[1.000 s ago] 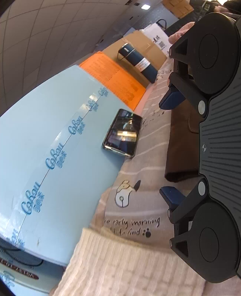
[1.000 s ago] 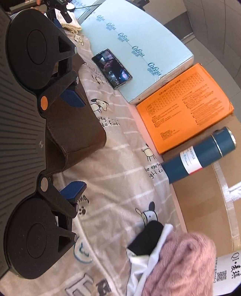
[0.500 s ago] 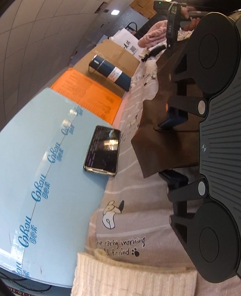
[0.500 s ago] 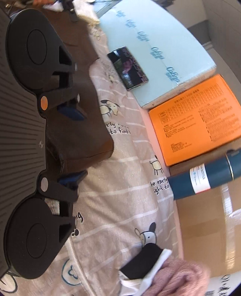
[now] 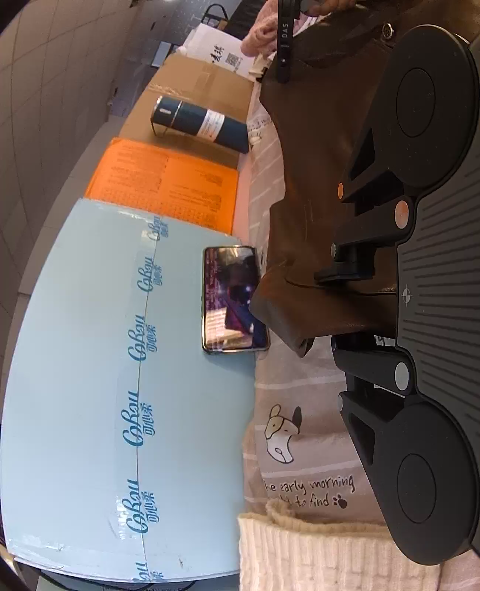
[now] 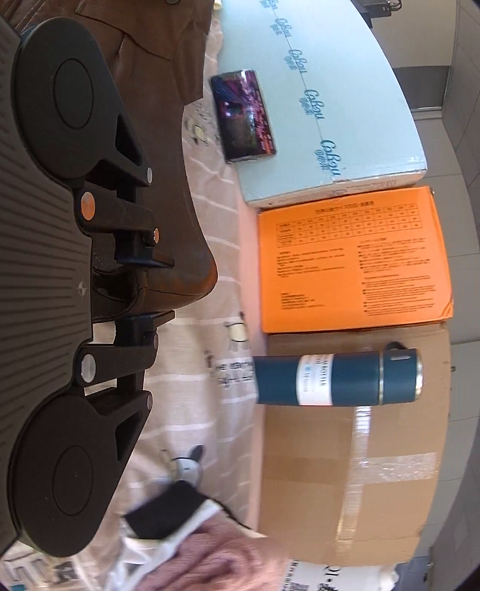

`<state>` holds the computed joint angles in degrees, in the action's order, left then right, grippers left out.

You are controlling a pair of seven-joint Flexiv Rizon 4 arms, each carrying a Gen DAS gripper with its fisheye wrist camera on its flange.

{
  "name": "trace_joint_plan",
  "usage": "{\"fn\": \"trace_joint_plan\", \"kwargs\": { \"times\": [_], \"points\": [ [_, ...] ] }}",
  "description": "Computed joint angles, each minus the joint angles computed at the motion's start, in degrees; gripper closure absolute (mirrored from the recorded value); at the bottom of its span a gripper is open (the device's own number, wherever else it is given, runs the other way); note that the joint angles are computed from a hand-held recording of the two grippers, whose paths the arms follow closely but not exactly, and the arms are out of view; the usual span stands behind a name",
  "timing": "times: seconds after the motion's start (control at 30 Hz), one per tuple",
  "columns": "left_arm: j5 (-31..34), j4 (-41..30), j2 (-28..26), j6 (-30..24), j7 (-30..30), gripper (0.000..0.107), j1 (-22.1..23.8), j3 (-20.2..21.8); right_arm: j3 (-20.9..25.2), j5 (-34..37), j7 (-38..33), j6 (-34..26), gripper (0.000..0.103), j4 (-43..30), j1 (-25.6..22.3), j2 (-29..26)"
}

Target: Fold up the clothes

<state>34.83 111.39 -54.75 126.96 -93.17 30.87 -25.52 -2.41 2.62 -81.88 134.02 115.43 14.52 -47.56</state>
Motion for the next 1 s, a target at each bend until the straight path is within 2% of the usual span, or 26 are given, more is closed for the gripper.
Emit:
{"fn": "trace_joint_plan", "kwargs": {
  "times": [0.07, 0.13, 0.17, 0.2, 0.33, 0.5, 0.67, 0.77, 0.83, 0.93, 1.0],
  "points": [
    [-2.95, -0.65, 0.22, 0.09, 0.08, 0.081, -2.11, 1.77, -1.43, 1.17, -0.68, -1.92, 0.082, -1.67, 1.44, -0.65],
    [-8.74, -0.58, 0.80, 3.52, 0.43, 0.053, -6.58, 6.43, -2.86, 2.38, -1.42, -3.90, 0.082, -3.38, 2.87, -1.33],
    [-12.33, -0.42, 1.01, 5.85, 0.60, 0.030, -9.31, 9.28, -3.21, 2.87, -1.54, -4.50, 0.082, -3.90, 3.18, -1.69],
    [-15.53, -0.31, 1.14, 7.52, 0.71, 0.023, -11.59, 11.63, -3.57, 3.34, -1.64, -5.10, 0.081, -4.43, 3.51, -2.05],
    [-23.21, 0.20, 2.66, 4.22, 1.60, 0.023, -16.04, 16.54, -4.03, 3.84, -1.51, -6.44, 0.072, -5.29, 3.71, -2.94],
    [-20.04, 1.91, 3.90, 2.31, 1.11, 0.023, -12.00, 14.05, -5.50, 6.78, -0.74, -8.09, 0.041, -5.84, 5.08, -3.20],
    [-0.51, 7.53, 4.19, 4.12, -6.76, 0.018, 5.22, 1.78, -4.98, 8.45, -1.51, -2.91, 0.033, -1.59, 5.41, -0.11],
    [11.18, 10.91, 2.87, 6.62, -10.57, 0.014, 12.83, -1.93, -1.27, 4.77, -2.84, 3.88, 0.025, 3.47, 2.78, 2.35],
    [15.42, 13.12, 3.24, 8.86, -11.13, 0.011, 13.28, -0.69, 1.70, 1.26, -2.55, 6.53, 0.024, 7.37, 0.73, 4.22],
    [17.06, 16.84, 4.71, 13.61, -9.41, 0.007, 9.86, 4.37, 5.71, -3.83, -0.37, 8.56, 0.022, 12.64, -1.69, 6.21],
    [19.48, 18.01, 5.21, 14.22, -9.92, 0.007, 8.78, 6.16, 7.25, -5.88, 0.66, 10.03, 0.022, 15.22, -1.90, 6.37]
  ]
}}
